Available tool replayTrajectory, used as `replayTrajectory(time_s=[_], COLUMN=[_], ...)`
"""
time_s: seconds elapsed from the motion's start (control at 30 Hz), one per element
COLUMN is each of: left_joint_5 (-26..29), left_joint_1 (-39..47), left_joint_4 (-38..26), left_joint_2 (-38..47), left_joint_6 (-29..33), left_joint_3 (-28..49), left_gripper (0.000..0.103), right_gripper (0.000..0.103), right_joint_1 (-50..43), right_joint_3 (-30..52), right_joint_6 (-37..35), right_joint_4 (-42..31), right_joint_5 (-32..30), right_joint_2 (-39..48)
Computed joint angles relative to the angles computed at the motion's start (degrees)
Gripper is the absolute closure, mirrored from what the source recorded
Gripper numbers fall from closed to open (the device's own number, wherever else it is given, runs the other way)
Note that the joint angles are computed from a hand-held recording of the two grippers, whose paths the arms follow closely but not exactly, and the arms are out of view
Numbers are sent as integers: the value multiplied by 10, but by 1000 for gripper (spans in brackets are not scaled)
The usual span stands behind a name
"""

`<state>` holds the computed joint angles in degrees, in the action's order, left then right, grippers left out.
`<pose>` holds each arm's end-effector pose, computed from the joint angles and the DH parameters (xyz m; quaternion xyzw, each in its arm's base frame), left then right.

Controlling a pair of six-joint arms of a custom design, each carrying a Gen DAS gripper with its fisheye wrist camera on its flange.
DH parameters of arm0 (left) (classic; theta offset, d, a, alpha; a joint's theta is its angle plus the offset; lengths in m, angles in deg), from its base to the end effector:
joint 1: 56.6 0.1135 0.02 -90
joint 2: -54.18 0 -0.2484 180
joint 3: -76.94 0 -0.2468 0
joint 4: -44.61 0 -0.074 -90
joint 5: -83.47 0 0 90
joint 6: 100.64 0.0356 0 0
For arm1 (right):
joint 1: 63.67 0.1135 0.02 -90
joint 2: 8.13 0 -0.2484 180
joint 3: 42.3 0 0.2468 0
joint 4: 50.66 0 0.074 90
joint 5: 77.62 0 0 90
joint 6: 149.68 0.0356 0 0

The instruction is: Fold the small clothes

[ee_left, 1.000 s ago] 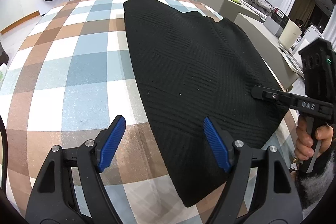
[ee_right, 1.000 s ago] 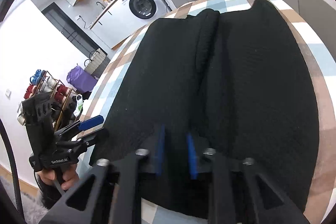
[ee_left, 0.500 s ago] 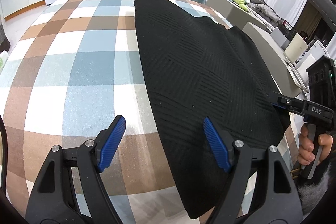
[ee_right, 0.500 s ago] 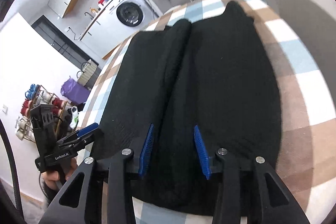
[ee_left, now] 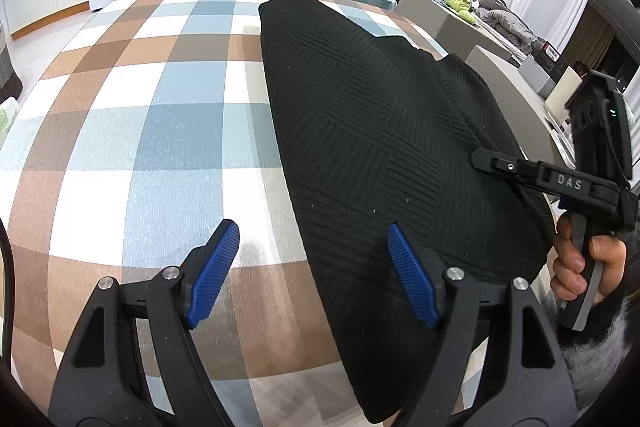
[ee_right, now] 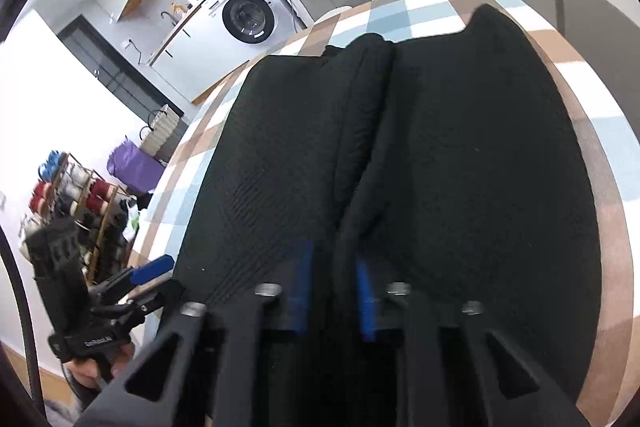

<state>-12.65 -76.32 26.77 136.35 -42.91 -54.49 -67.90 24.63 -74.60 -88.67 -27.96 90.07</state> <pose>0.2460 -0.0841 0.1375 -0.1205 0.9350 -0.0992 0.3184 0.3030 0.0007 0.1367 -0.1478 0.9136 0.3064 0.2229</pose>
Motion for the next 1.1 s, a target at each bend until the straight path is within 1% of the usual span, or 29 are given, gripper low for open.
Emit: replayTrajectory(time_s=[0.03, 0.07, 0.13, 0.17, 0.23, 0.3, 0.37, 0.47, 0.53, 0.6, 0.73, 0.87, 0.97, 1.03, 1.1], left_joint_5=[0, -1, -3, -2, 1, 2, 4, 1, 3, 6, 15, 22, 30, 31, 30], left_joint_1=[1, 1, 1, 1, 4, 5, 4, 0, -1, 0, 3, 4, 4, 2, 0], left_joint_4=[0, -1, -5, -4, -3, -3, -4, -2, -1, 2, 12, 17, 22, 26, 31], left_joint_2=[0, 0, -1, -1, 6, 15, 23, 27, 35, 45, 72, 97, 113, 122, 129], left_joint_6=[1, 2, 4, 5, 8, 7, 8, 11, 12, 13, 15, 14, 14, 16, 15], left_joint_3=[1, 3, 7, 8, 12, 19, 26, 30, 36, 42, 59, 76, 87, 94, 99], left_gripper=[28, 28, 28, 28, 28, 28, 28, 28, 28, 28, 28, 29, 29, 33, 41], right_gripper=[91, 91, 92, 92, 92, 91, 87, 80, 80, 74, 68, 63, 63, 63, 63], right_joint_1=[0, -8, -37, -43, -44, -37, -35, -51, -72, -98, -166, -226, -249, -252, -251], right_joint_3=[-12, -29, -33, -33, -38, -26, -22, -29, -32, -32, -39, -27, -9, -8, -3], right_joint_6=[-7, -15, -27, -27, -26, -27, -18, -29, -39, -60, -84, -102, -112, -115, -122], right_joint_4=[10, 24, 14, 8, 14, 7, 7, 2, -6, -21, -43, -64, -82, -85, -93], right_joint_5=[-3, -21, -73, -68, -19, 35, 53, 38, 20, 11, -8, -9, -1, 2, 3], right_joint_2=[-21, -50, -76, -83, -89, -51, -28, -40, -53, -63, -96, -92, -69, -58, -44])
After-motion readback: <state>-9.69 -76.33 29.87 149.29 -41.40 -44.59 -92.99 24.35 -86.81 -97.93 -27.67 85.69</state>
